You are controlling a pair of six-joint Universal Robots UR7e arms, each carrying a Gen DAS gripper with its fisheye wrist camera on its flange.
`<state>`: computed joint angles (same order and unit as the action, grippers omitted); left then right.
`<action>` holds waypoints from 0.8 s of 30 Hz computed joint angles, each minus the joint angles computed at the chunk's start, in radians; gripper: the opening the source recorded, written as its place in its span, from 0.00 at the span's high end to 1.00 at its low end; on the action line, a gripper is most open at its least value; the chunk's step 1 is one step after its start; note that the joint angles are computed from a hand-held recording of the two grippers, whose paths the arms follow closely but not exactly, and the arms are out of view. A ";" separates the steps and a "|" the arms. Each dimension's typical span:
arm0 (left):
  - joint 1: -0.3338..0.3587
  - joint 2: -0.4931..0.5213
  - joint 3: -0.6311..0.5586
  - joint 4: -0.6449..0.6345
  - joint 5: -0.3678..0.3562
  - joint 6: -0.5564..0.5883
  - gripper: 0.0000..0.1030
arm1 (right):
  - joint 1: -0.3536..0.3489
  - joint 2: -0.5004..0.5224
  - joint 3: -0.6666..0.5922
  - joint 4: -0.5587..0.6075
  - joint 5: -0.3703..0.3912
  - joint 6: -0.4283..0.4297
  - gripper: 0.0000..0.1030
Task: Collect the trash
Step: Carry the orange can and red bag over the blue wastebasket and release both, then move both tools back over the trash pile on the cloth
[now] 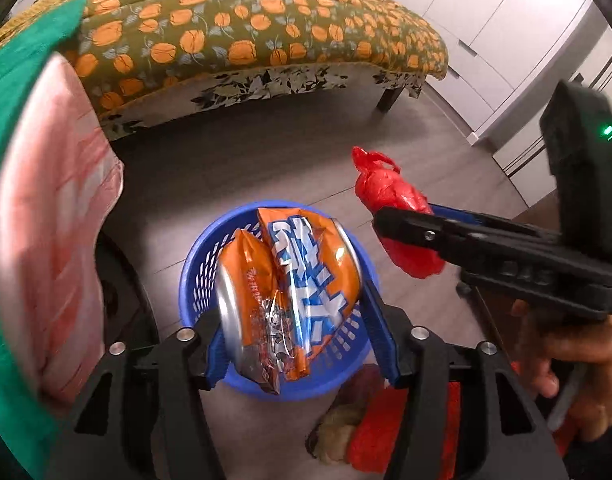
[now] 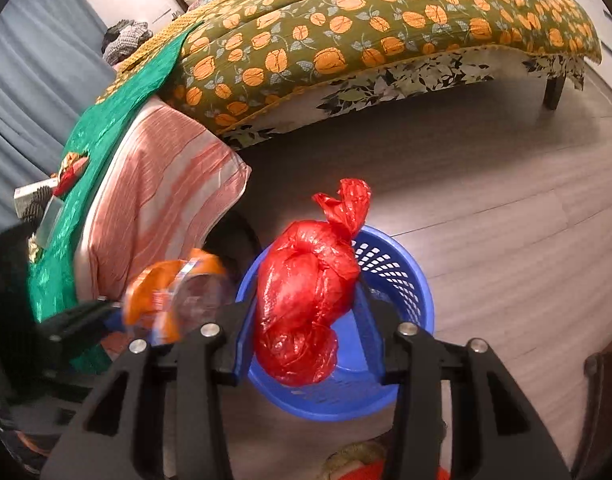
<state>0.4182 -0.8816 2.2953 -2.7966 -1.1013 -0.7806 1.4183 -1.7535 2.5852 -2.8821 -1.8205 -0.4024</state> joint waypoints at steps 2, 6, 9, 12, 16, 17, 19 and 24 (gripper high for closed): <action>0.004 0.030 -0.010 0.008 0.040 0.002 0.19 | -0.002 0.011 -0.004 -0.028 -0.004 0.017 0.25; -0.010 0.005 0.016 -0.002 0.052 -0.023 0.15 | 0.013 -0.017 0.005 -0.092 -0.001 0.007 0.25; -0.070 -0.044 0.059 -0.032 0.091 -0.042 0.08 | 0.022 -0.053 0.017 -0.113 0.025 -0.001 0.25; -0.153 -0.123 0.107 -0.035 0.137 -0.073 0.05 | 0.056 -0.067 0.038 -0.177 0.023 -0.011 0.23; -0.249 -0.235 0.159 0.013 0.186 -0.124 0.05 | 0.156 -0.059 0.080 -0.347 -0.030 -0.051 0.11; -0.280 -0.277 0.176 0.039 0.199 -0.150 0.05 | 0.189 -0.038 0.093 -0.419 -0.052 -0.068 0.11; -0.325 -0.342 0.196 0.107 0.217 -0.197 0.05 | 0.252 0.026 0.110 -0.570 -0.098 -0.111 0.10; -0.432 -0.566 0.260 0.322 0.236 -0.334 0.05 | 0.387 0.223 0.125 -0.887 -0.187 -0.222 0.08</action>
<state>-0.0138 -1.4477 2.5555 -2.4747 -0.8652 -1.1150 1.8052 -1.5309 2.7103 -3.7686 -2.0077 -0.6242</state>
